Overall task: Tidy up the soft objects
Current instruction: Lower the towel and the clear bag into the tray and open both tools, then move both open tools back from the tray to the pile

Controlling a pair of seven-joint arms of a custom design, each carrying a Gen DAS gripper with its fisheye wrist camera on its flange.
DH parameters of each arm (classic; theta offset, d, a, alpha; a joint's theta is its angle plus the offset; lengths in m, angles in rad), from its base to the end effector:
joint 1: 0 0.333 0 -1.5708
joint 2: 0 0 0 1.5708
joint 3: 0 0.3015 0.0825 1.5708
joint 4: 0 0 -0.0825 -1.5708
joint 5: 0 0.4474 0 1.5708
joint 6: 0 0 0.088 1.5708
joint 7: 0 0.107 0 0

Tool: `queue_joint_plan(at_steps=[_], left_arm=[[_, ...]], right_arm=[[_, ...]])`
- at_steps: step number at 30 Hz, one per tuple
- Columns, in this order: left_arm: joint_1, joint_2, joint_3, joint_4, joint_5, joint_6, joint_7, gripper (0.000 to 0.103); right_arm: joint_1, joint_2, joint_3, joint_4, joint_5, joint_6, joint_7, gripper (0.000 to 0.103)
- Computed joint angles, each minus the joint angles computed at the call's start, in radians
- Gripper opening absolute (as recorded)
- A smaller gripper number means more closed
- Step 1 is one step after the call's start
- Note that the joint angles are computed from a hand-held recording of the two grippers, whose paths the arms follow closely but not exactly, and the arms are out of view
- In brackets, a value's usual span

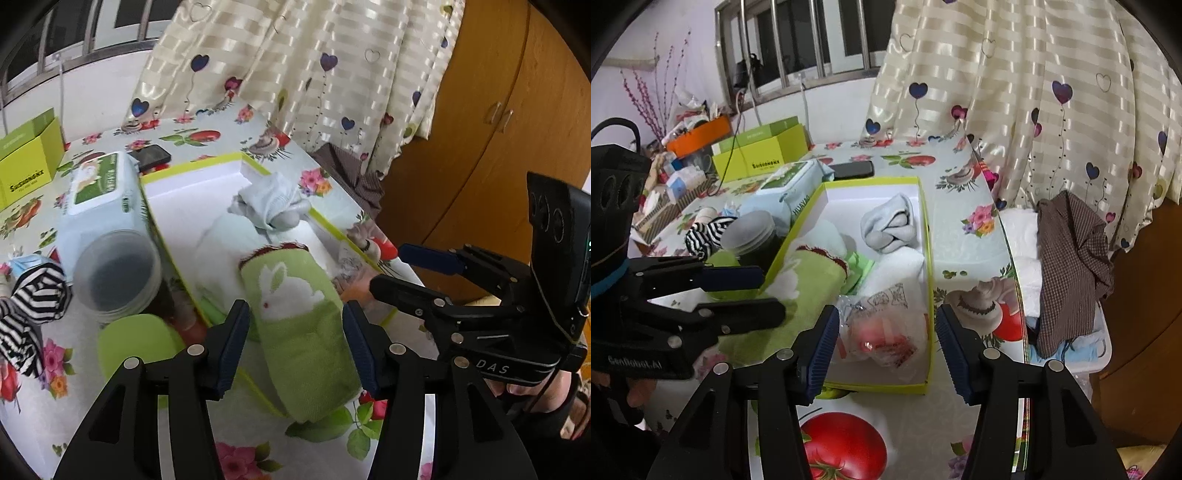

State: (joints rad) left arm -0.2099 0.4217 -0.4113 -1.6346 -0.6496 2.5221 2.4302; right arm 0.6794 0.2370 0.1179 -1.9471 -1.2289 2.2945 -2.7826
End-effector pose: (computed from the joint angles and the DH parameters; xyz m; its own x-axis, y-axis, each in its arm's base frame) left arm 0.6391 -0.4057 0.4027 -0.8433 -0.4753 0.2511 -0.5074 0.5497 -0.6636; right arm 0.4857 0.4648 0.3324 -0.2879 -0.9563 -0.0511 -0.5686 0.2136 -0.7944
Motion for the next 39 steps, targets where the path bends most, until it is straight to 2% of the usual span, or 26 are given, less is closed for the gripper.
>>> queue_joint_plan(at_steps=[4, 8, 12, 19, 26, 28, 31, 33, 34, 36, 37, 39], left_arm=[[0.024, -0.036, -0.003, -0.033, -0.051, 0.030, 0.017, 0.054], [0.030, -0.066, 0.010, -0.061, -0.073, 0.068, 0.011, 0.054], [0.039, -0.081, 0.015, -0.074, -0.093, 0.075, 0.013, 0.053], [0.048, -0.096, 0.021, -0.088, -0.138, 0.063, 0.046, 0.054], [0.049, -0.088, 0.031, -0.078, -0.147, 0.059, 0.043, 0.054], [0.051, -0.086, 0.032, -0.076, -0.148, 0.059, 0.040, 0.054], [0.057, -0.087, 0.033, -0.074, -0.157, 0.061, 0.042, 0.054], [0.063, -0.086, 0.032, -0.073, -0.170, 0.063, 0.048, 0.054], [0.065, -0.086, 0.032, -0.073, -0.174, 0.063, 0.048, 0.054], [0.069, -0.086, 0.033, -0.072, -0.181, 0.061, 0.049, 0.054], [0.070, -0.087, 0.034, -0.072, -0.183, 0.061, 0.050, 0.054], [0.074, -0.092, 0.035, -0.078, -0.190, 0.063, 0.055, 0.053]], right_arm=[[0.007, 0.006, 0.001, 0.013, -0.024, 0.009, -0.001, 0.054], [0.011, 0.045, 0.000, 0.061, -0.031, 0.059, -0.081, 0.054], [0.011, 0.118, -0.017, 0.143, 0.047, 0.096, -0.220, 0.054], [0.030, 0.185, -0.075, 0.231, 0.121, 0.085, -0.335, 0.054], [0.040, 0.226, -0.123, 0.283, 0.125, 0.105, -0.377, 0.054], [0.049, 0.220, -0.132, 0.284, 0.119, 0.085, -0.368, 0.054], [0.065, 0.184, -0.124, 0.256, 0.113, 0.051, -0.357, 0.054], [0.065, 0.156, -0.108, 0.223, 0.112, 0.064, -0.337, 0.054], [0.062, 0.148, -0.099, 0.212, 0.118, 0.069, -0.334, 0.053], [0.058, 0.141, -0.076, 0.198, 0.152, 0.071, -0.343, 0.041], [0.057, 0.140, -0.068, 0.193, 0.169, 0.079, -0.348, 0.030], [0.068, 0.131, -0.060, 0.183, 0.179, 0.068, -0.341, 0.027]])
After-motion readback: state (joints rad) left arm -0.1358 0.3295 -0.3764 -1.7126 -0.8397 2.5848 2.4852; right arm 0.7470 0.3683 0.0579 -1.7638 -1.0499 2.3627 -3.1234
